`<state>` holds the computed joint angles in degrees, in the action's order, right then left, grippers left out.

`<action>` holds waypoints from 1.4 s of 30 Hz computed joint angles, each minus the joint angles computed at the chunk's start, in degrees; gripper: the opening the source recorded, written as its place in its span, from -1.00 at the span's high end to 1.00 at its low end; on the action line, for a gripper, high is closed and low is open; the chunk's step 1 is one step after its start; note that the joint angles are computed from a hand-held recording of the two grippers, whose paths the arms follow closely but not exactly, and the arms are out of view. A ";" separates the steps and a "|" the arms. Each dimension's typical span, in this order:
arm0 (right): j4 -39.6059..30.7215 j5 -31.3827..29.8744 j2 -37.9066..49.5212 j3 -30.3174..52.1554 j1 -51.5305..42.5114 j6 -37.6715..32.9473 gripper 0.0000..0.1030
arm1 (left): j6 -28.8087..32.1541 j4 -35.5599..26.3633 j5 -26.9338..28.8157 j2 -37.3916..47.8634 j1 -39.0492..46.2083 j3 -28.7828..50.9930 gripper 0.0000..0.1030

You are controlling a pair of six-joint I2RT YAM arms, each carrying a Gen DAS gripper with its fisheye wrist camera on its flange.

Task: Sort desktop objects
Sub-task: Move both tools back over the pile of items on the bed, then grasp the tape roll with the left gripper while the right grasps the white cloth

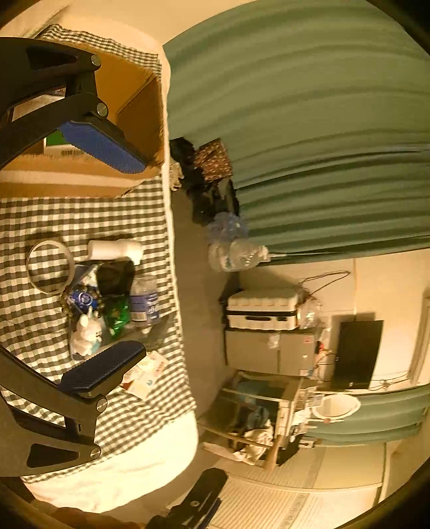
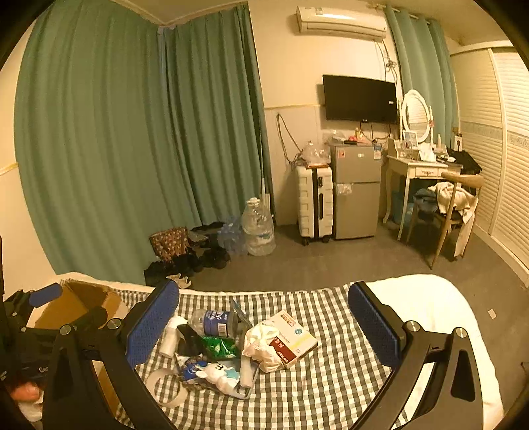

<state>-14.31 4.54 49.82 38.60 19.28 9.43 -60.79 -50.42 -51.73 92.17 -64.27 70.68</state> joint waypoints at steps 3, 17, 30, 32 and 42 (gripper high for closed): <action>3.14 -1.70 3.12 -1.04 -1.29 -0.86 -1.00 | 0.58 2.35 2.23 1.99 1.00 -0.73 -1.00; 15.00 -6.01 20.04 -3.22 -4.52 -5.33 -1.00 | 2.29 15.15 15.17 7.57 6.71 -8.40 -1.00; 19.33 -5.60 36.87 -0.46 -3.51 -4.40 -1.00 | 2.19 20.68 23.99 11.37 11.55 -12.70 -1.00; 20.72 -5.41 38.54 -0.56 -2.55 -5.33 -1.00 | 2.37 21.10 25.06 12.38 12.11 -12.90 -1.00; 26.30 -1.29 51.26 3.36 0.30 -9.01 -0.63 | 3.87 26.97 30.76 16.55 15.31 -15.59 -1.00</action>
<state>12.00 3.24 101.09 41.96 19.57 0.42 -56.92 -23.45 -20.98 108.72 -48.96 55.08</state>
